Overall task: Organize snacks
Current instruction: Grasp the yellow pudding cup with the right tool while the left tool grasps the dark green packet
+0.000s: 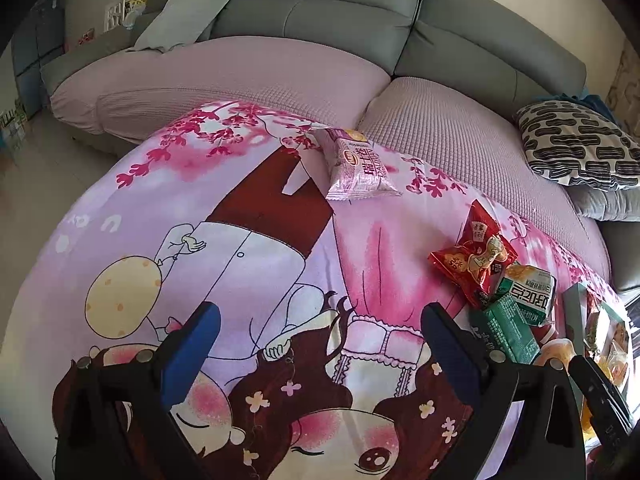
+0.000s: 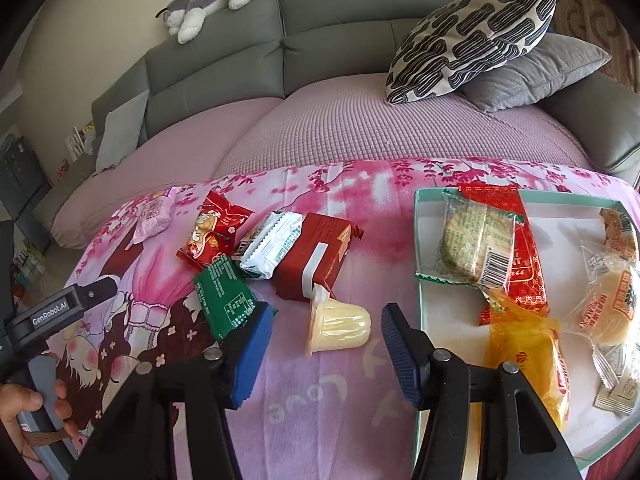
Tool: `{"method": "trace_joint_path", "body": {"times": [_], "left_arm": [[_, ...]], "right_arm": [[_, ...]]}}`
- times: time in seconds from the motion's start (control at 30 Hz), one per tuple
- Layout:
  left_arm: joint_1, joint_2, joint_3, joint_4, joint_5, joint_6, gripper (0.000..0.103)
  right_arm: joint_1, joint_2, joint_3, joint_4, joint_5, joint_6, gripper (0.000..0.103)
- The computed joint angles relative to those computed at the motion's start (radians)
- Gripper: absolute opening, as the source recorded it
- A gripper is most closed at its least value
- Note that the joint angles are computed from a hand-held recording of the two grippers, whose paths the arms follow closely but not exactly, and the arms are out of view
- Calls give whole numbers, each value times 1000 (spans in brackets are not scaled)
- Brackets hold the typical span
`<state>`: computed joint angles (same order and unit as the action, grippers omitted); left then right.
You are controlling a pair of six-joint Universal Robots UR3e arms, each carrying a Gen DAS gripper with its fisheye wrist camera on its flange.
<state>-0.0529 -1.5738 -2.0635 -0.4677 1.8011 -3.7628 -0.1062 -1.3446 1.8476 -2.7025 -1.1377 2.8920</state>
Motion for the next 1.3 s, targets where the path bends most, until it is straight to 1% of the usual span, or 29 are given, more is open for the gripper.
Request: {"method": "trace_joint_path", "body": {"times": [0.07, 0.13, 0.17, 0.27, 0.4, 0.53, 0.63, 0.67, 0.73, 0.8, 0.9, 0.97, 1.03, 1.13, 1.3], "left_arm": [[-18, -34, 29, 21, -24, 7, 100], [-47, -91, 85, 32, -48, 19, 100], [-66, -121, 121, 30, -54, 20, 100], [-110, -215, 226, 27, -86, 24, 100], [-143, -326, 351, 11, -146, 12, 100], [-179, -428, 486, -62, -131, 3, 99], [-196, -487, 569, -128, -109, -6, 95], [-201, -502, 592, -155, -99, -6, 94], [-209, -506, 592, -155, -81, -7, 92], [-210, -488, 569, -151, -67, -14, 84], [-204, -457, 528, -142, -56, -24, 63], [-196, -440, 496, -121, -61, -23, 55], [-193, -421, 461, -91, -68, -28, 50], [-202, -397, 432, -75, -54, -47, 43], [-225, -340, 372, -55, -29, -84, 42]], "right_arm": [[10, 23, -22, 13, -13, 4, 54], [14, 42, -37, 19, -16, 7, 53], [15, 49, -44, 23, -15, 5, 49], [17, 64, -50, 17, -26, 8, 47], [9, 80, -63, 45, -26, 0, 40], [8, 81, -57, 36, -24, -14, 40], [10, 81, -58, 35, -26, -20, 40], [11, 81, -58, 36, -27, -22, 40], [13, 80, -57, 35, -30, -28, 40], [13, 78, -55, 36, -32, -29, 40], [13, 73, -54, 42, -32, -28, 40], [12, 67, -51, 46, -37, -30, 39], [7, 54, -44, 50, -34, -32, 39], [-11, 26, -26, 53, -19, -31, 39], [-55, -68, 26, 72, 22, -46, 39]]}}
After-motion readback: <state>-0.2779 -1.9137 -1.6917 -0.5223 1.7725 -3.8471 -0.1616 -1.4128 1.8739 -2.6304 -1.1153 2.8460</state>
